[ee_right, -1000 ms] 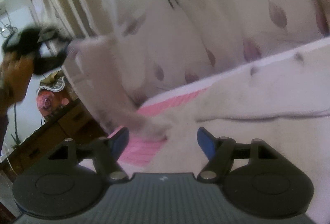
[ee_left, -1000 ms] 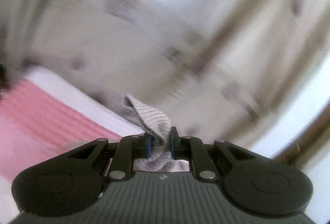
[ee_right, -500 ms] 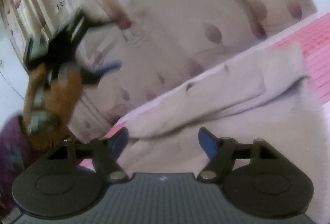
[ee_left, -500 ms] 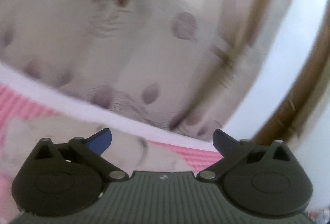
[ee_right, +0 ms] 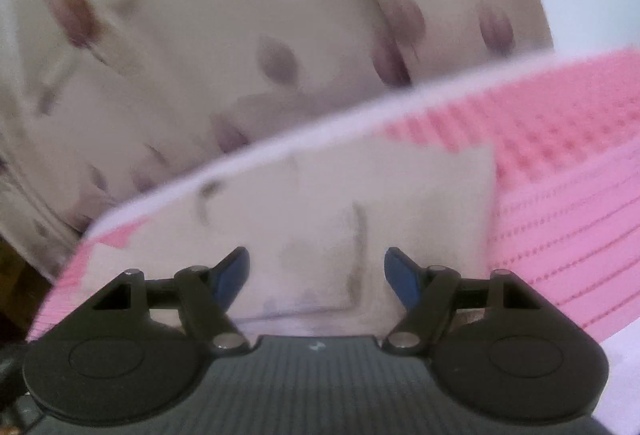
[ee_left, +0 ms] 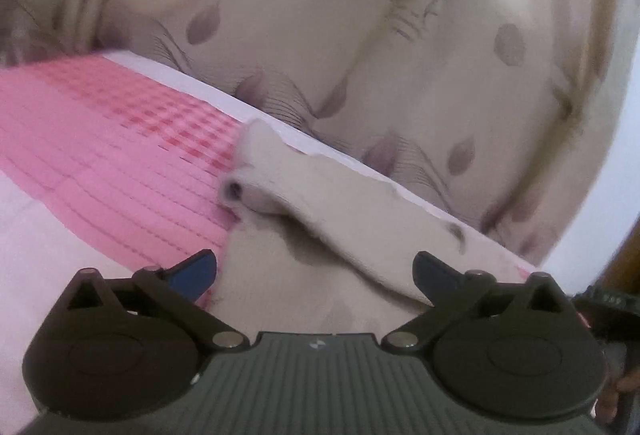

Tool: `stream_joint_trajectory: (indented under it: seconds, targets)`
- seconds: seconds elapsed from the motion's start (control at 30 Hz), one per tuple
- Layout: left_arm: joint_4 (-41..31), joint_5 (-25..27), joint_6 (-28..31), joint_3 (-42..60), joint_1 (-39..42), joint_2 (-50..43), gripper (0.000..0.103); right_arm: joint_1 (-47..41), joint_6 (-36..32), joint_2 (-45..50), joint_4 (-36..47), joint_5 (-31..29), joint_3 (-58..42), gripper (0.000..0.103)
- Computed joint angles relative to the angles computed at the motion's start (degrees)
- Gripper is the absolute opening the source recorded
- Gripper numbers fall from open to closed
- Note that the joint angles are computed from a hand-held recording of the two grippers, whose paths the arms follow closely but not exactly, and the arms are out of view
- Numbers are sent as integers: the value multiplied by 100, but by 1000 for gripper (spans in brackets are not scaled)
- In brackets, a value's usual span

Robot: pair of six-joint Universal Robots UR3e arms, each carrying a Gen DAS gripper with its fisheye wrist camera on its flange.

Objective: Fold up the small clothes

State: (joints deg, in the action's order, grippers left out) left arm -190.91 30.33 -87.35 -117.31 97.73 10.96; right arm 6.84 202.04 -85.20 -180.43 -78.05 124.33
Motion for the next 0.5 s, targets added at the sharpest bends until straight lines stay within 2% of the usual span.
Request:
stream_joint_trajectory:
  seconds: [0.07, 0.1, 0.13, 0.2, 0.27, 0.33, 0.5]
  targets:
    - [-476, 314, 427, 201, 327, -166, 103, 139, -149, 311, 104, -21, -272, 57]
    - [-438, 366, 372, 160, 364, -213, 103, 335, -271, 459, 187, -289, -493, 33]
    - [-637, 535, 586, 216, 624, -318, 103, 477, -331, 511, 201, -458, -582, 16]
    - [-514, 609, 405, 85, 695, -378, 103, 630, -404, 591, -77, -636, -644, 13]
    - [-8, 352, -125, -168, 408, -306, 103, 729, -429, 535, -468, -944, -632, 13]
    - [276, 253, -405, -222, 263, -296, 103, 555, -345, 273, -897, -915, -412, 12]
    - [280, 254, -426, -148, 270, -314, 103, 210, -652, -55, -710, -1171, -68, 12]
